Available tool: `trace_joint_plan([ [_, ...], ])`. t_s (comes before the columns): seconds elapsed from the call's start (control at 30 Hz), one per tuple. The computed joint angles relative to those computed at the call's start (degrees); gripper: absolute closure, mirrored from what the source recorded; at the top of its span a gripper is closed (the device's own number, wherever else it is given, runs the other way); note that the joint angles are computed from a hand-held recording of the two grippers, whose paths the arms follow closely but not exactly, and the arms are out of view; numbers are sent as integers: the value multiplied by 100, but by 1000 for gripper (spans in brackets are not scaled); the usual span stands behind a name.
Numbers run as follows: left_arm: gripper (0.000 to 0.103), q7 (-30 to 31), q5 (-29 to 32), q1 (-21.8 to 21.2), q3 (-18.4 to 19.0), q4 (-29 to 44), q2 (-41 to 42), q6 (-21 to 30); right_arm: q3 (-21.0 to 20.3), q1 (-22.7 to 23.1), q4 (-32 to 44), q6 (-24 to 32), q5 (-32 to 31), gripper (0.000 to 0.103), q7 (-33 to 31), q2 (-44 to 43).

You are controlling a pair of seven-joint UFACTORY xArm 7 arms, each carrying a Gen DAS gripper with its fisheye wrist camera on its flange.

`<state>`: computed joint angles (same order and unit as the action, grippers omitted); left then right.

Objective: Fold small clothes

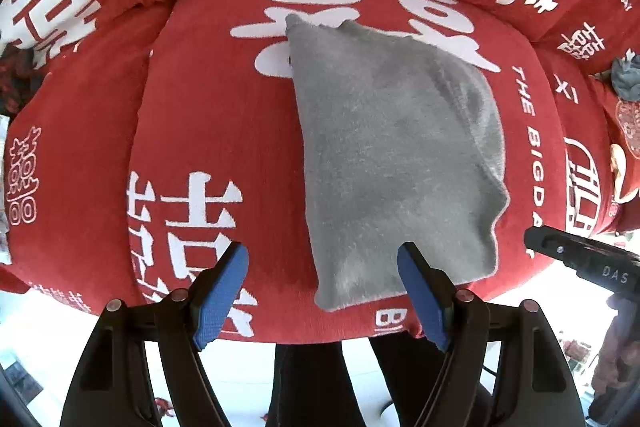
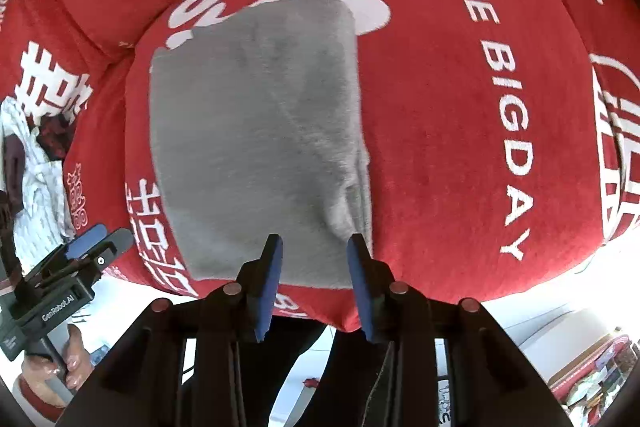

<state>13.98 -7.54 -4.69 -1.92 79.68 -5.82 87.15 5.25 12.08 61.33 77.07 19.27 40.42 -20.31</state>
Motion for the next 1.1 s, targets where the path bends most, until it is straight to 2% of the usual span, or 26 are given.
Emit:
trace_joint_plan([
  [0.07, 2, 51, -32, 7, 13, 166, -9, 81, 48, 14, 202, 141, -86, 59, 80, 61],
  [0.17, 2, 103, -58, 8, 17, 405, 47, 229, 108, 37, 483, 296, -200, 55, 196, 163],
  [0.23, 2, 121, -61, 6, 9, 557, 106, 356, 142, 59, 659, 413, -294, 47, 226, 210],
  [0.37, 2, 171, 113, -31, -42, 819, 204, 559, 252, 112, 1076, 695, -622, 40, 259, 388],
  [0.4, 2, 175, 140, -38, -50, 877, 218, 596, 285, 129, 1179, 754, -727, 34, 257, 428],
  [0.43, 2, 167, 155, -45, -55, 887, 207, 610, 322, 148, 1284, 810, -831, 23, 266, 467],
  [0.47, 2, 178, 166, -52, -61, 932, 211, 642, 357, 166, 1370, 834, -932, 19, 277, 499],
  [0.57, 2, 144, 274, -85, -92, 976, 163, 640, 433, 227, 1547, 837, -1110, 17, 351, 555],
  [0.67, 2, 120, 410, -122, -123, 1036, 173, 671, 363, 270, 1586, 778, -876, 16, 355, 586],
  [0.73, 2, 129, 426, -137, -124, 1084, 201, 716, 350, 293, 1699, 903, -792, 16, 349, 669],
  [0.87, 2, 46, 390, -126, -101, 1155, 237, 740, 422, 342, 2018, 1258, -1053, 16, 325, 873],
  [1.1, 2, 24, 401, -106, -85, 1236, 282, 764, 347, 291, 2042, 1386, -1043, 15, 443, 875],
])
